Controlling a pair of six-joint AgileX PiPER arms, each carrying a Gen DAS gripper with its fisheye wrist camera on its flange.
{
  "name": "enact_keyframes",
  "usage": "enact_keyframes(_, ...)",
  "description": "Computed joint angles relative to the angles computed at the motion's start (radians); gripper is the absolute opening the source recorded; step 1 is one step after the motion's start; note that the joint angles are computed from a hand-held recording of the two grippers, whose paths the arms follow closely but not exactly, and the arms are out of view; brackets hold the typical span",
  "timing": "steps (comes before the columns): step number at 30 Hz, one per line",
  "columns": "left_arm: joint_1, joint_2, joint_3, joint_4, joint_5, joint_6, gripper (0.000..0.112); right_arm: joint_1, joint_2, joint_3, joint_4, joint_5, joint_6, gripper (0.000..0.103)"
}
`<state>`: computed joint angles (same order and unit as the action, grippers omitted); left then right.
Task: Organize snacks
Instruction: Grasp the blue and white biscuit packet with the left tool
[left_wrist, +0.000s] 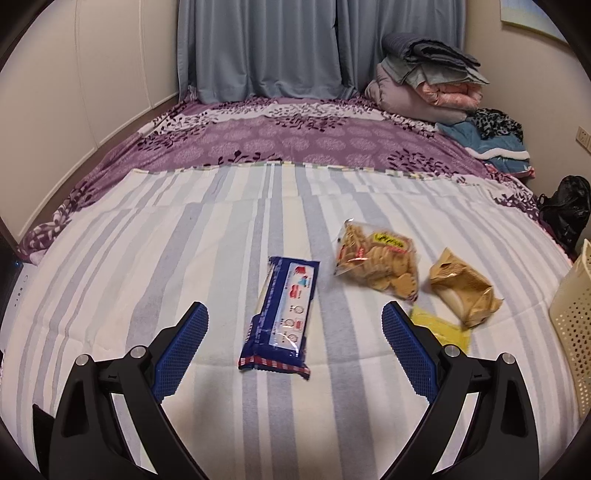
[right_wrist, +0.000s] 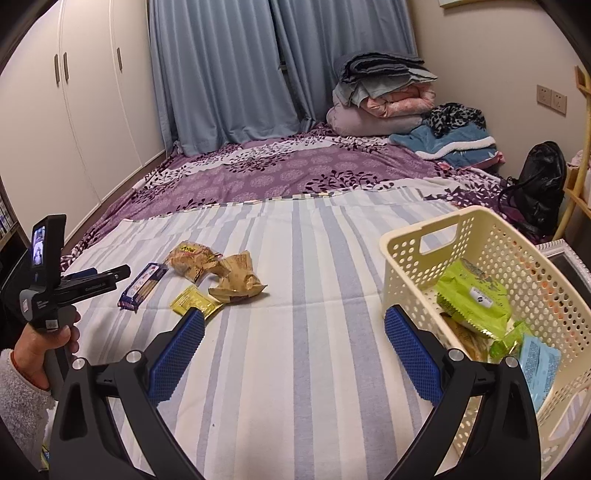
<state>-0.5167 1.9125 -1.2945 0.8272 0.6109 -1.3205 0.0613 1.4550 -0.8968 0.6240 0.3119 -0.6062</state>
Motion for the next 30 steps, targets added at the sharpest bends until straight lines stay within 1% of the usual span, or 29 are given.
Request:
enact_keyframes(4, 0.034, 0.054, -0.027, -0.046, -0.02, 0.039, 0.096, 0.044, 0.034, -0.004, -0.049, -0.012, 0.041, 0.097)
enact_keyframes(8, 0.056, 0.093, -0.052, -0.069, -0.034, 0.08, 0.094, 0.077, 0.071, -0.012, -0.083, -0.021, 0.077, 0.097)
enact_keyframes(9, 0.061, 0.104, -0.061, -0.075, -0.037, 0.093, 0.092, 0.085, 0.081, -0.015, -0.096, -0.023, 0.091, 0.097)
enact_keyframes(10, 0.069, 0.118, -0.075, -0.099, -0.042, 0.125, 0.083, 0.093, 0.09, -0.019, -0.112, -0.024, 0.108, 0.097)
enact_keyframes(11, 0.079, 0.13, -0.088, -0.128, -0.045, 0.157, 0.078, 0.104, 0.1, -0.022, -0.128, -0.028, 0.126, 0.097)
enact_keyframes(14, 0.102, 0.161, -0.118, -0.189, -0.059, 0.223, 0.07, 0.124, 0.129, -0.037, -0.159, -0.031, 0.154, 0.097)
enact_keyframes(16, 0.111, 0.176, -0.133, -0.211, -0.065, 0.255, 0.067, 0.136, 0.153, -0.051, -0.174, -0.033, 0.169, 0.097)
enact_keyframes(17, 0.113, 0.182, -0.141, -0.221, -0.065, 0.27, 0.062, 0.142, 0.164, -0.057, -0.176, -0.033, 0.171, 0.097)
enact_keyframes(19, 0.121, 0.196, -0.153, -0.25, -0.07, 0.306, 0.058, 0.151, 0.182, -0.066, -0.172, -0.034, 0.166, 0.097)
enact_keyframes(23, 0.132, 0.214, -0.163, -0.277, -0.08, 0.335, 0.058, 0.18, 0.23, -0.099, -0.175, -0.037, 0.167, 0.097)
enact_keyframes(26, 0.138, 0.222, -0.162, -0.287, -0.092, 0.348, 0.058, 0.195, 0.268, -0.133, -0.124, -0.026, 0.115, 0.097)
enact_keyframes(30, 0.135, 0.229, -0.167, -0.267, -0.094, 0.345, 0.058, 0.223, 0.323, -0.184, -0.085, -0.021, 0.066, 0.097)
